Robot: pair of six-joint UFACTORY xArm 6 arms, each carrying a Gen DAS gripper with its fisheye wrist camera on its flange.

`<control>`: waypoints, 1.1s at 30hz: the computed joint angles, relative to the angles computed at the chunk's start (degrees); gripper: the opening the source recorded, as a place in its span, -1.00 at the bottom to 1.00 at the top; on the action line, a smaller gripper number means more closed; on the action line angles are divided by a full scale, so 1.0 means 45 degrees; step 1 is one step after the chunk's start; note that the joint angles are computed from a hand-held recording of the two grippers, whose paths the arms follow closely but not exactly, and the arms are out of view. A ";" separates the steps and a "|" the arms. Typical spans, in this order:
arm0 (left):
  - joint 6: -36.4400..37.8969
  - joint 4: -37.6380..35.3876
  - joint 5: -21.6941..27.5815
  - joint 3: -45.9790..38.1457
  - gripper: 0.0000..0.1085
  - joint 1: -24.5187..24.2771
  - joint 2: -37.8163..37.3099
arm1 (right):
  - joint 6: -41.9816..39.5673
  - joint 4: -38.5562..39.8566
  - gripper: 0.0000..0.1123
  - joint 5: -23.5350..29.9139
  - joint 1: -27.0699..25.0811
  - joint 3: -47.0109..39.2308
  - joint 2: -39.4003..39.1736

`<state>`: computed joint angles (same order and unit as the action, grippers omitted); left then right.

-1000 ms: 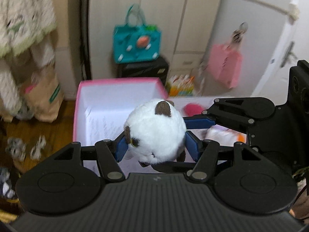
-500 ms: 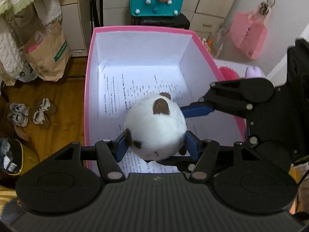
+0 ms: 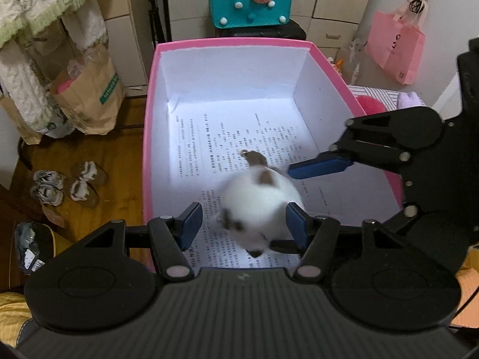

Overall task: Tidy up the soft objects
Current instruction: 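Open the left gripper to drop the panda plush into the box, then withdraw the left gripper from the box back over the table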

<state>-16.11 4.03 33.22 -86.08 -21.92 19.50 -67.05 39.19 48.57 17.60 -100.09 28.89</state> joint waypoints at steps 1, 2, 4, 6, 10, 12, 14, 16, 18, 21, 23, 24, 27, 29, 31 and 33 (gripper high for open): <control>-0.0117 0.0122 -0.0098 0.0115 0.12 0.0018 -0.0102 | -0.0062 0.0103 0.20 -0.0051 -0.0033 0.0145 -0.0130; -0.0264 0.0263 -0.0232 0.0295 0.13 0.0033 -0.0255 | -0.0220 0.0270 0.20 -0.0161 -0.0086 0.0406 -0.0337; -0.0447 0.0472 -0.0457 0.0618 0.13 0.0059 -0.0563 | -0.0468 0.0547 0.20 -0.0442 -0.0147 0.0915 -0.0764; -0.0584 0.0642 -0.0605 0.0901 0.15 0.0057 -0.0865 | -0.0642 0.0777 0.20 -0.0644 -0.0240 0.1431 -0.1231; -0.0794 0.1024 -0.0607 0.1412 0.16 -0.0087 -0.1531 | -0.0472 0.0971 0.20 -0.0879 -0.0412 0.2268 -0.2112; -0.0762 0.1015 -0.0498 0.1587 0.16 -0.0190 -0.1832 | -0.0379 0.1074 0.20 -0.0953 -0.0498 0.2644 -0.2552; -0.0894 0.1272 -0.0403 0.1809 0.16 -0.0336 -0.2204 | -0.0347 0.1200 0.20 -0.0948 -0.0584 0.2979 -0.2984; -0.1155 0.1714 -0.0400 0.2097 0.17 -0.0483 -0.2598 | -0.0335 0.1359 0.20 -0.0857 -0.0699 0.3337 -0.3461; -0.1344 0.2035 -0.0348 0.2306 0.18 -0.0634 -0.2942 | -0.0411 0.1495 0.20 -0.0789 -0.0795 0.3741 -0.3959; -0.1637 0.2439 -0.0230 0.2621 0.20 -0.0881 -0.3455 | -0.0474 0.1646 0.20 -0.0611 -0.0943 0.4235 -0.4603; -0.1818 0.2752 -0.0159 0.2827 0.21 -0.1064 -0.3784 | -0.0406 0.1644 0.20 -0.0432 -0.1045 0.4506 -0.5002; -0.1855 0.2859 -0.0125 0.2913 0.22 -0.1141 -0.3935 | -0.0392 0.1631 0.20 -0.0407 -0.1068 0.4664 -0.5197; -0.1930 0.3107 -0.0060 0.3155 0.26 -0.1364 -0.4359 | -0.0376 0.1642 0.20 -0.0399 -0.1153 0.5141 -0.5815; -0.2002 0.3251 -0.0010 0.3286 0.27 -0.1509 -0.4594 | -0.0438 0.1736 0.20 -0.0345 -0.1271 0.5472 -0.6222; -0.2064 0.3405 0.0014 0.3408 0.28 -0.1638 -0.4789 | -0.0457 0.1827 0.20 -0.0154 -0.1462 0.5724 -0.6570; -0.2022 0.3434 0.0038 0.3482 0.31 -0.1768 -0.4940 | -0.0371 0.1839 0.20 -0.0082 -0.1602 0.6009 -0.6944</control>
<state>-25.21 19.48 33.39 -70.41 -29.87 -2.72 -68.72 47.47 48.20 10.39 -73.06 -2.36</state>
